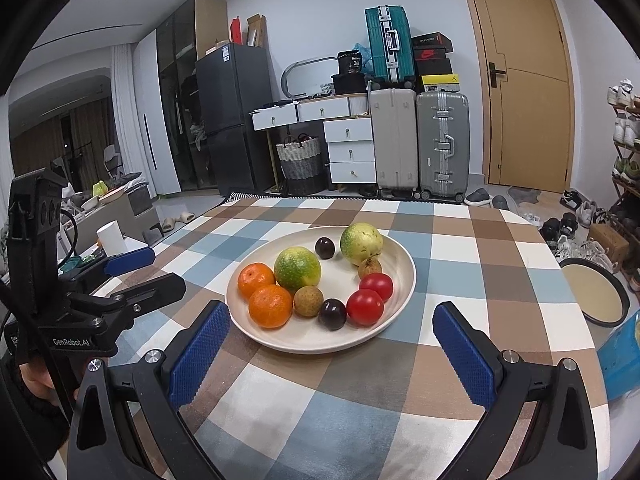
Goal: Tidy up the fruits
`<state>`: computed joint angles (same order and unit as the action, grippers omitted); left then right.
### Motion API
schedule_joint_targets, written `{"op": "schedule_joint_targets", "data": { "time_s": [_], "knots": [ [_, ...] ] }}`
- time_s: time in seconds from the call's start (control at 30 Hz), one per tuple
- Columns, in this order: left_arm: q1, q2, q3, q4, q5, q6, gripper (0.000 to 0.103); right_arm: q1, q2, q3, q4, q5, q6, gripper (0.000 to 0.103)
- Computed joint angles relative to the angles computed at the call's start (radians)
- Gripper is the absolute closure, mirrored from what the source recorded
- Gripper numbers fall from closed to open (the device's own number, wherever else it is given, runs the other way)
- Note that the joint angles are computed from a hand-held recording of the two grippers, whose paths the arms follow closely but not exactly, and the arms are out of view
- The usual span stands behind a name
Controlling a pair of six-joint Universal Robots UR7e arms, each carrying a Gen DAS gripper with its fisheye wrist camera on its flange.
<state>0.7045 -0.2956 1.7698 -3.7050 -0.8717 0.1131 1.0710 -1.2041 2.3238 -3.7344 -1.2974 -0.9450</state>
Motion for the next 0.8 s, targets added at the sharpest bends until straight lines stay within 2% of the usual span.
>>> {"op": "schedule_joint_targets", "data": {
  "time_s": [0.8],
  "knots": [
    [0.004, 0.001, -0.003, 0.0, -0.001, 0.002, 0.001, -0.002, -0.003, -0.001, 0.007, -0.004, 0.0, 0.0]
  ]
}}
